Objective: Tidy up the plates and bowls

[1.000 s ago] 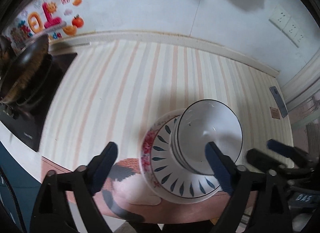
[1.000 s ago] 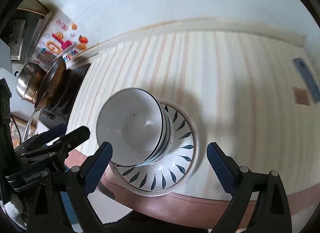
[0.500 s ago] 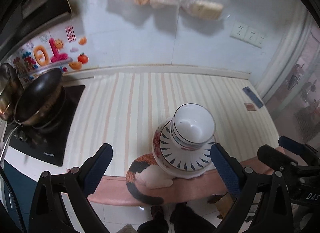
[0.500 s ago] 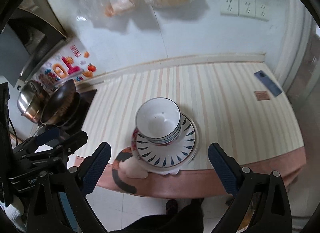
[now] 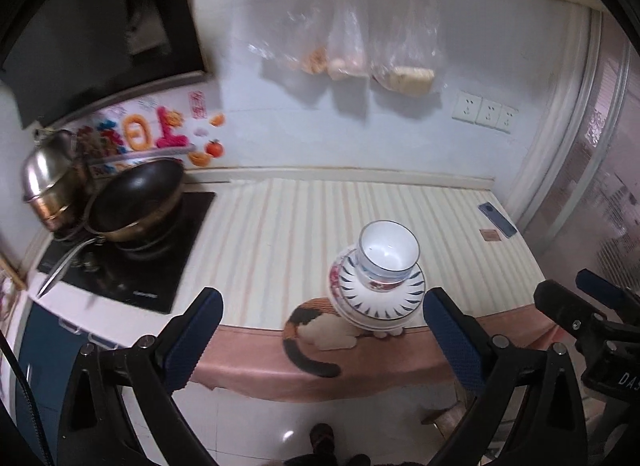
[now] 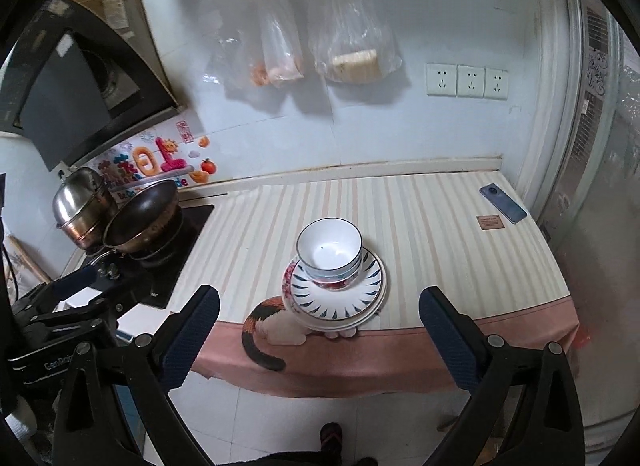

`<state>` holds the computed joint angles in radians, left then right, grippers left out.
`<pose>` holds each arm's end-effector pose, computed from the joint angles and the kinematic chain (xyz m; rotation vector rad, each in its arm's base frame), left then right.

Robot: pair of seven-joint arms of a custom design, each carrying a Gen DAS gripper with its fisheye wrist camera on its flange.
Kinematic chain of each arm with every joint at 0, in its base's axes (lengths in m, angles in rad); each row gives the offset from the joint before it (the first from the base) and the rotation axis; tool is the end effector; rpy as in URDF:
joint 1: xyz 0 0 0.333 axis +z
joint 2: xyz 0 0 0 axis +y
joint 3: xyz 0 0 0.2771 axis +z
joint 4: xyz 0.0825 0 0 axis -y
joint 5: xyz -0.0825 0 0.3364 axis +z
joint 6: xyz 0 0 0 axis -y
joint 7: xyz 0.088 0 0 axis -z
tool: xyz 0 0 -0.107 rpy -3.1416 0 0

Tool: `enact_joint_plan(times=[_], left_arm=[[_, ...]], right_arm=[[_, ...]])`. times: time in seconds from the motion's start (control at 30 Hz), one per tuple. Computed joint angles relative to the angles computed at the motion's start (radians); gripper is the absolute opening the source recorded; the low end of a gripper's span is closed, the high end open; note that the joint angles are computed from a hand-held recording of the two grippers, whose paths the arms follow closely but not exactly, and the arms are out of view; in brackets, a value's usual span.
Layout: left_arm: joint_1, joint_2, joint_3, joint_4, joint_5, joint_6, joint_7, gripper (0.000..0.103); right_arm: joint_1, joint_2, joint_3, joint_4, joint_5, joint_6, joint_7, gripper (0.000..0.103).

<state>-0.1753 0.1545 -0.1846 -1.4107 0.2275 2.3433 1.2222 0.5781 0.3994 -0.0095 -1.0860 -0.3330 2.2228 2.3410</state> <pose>0.5637 -0.1970 0.6658 -1.6986 1.8578 -0.8340 0.5514 0.3420 0.6488 -1.6134 1.7811 -0.5239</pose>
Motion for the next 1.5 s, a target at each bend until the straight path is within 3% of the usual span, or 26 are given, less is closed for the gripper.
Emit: enact_joint_plan(times=[0.23,0.57,0.87,1.5], left_arm=[[0.001,-0.195,-0.004,-0.219,0.081,0.042,-0.129,0.103],[0.007,-0.303,-0.029,-0.336,0.158,0.059,-0.211,0.103],[0.003,-0.323,-0.040,-0.357,0.175,0.046,-0.235,0.103],[0.005,-0.311,-0.033,-0.350,0.167,0.055,-0.222,0.103]], right_arm=[[0.004,-0.192,0.032,-0.256,-0.088,0.072,0.068,0.102],[-0.052,-0.333,0.117,-0.430,-0.150,0.113,0.114,0.102],[-0.081,-0.349,0.144,-0.443,-0.165,0.106,0.111,0.103],[-0.097,-0.350,0.146,-0.458,-0.169,0.111,0.115,0.103]])
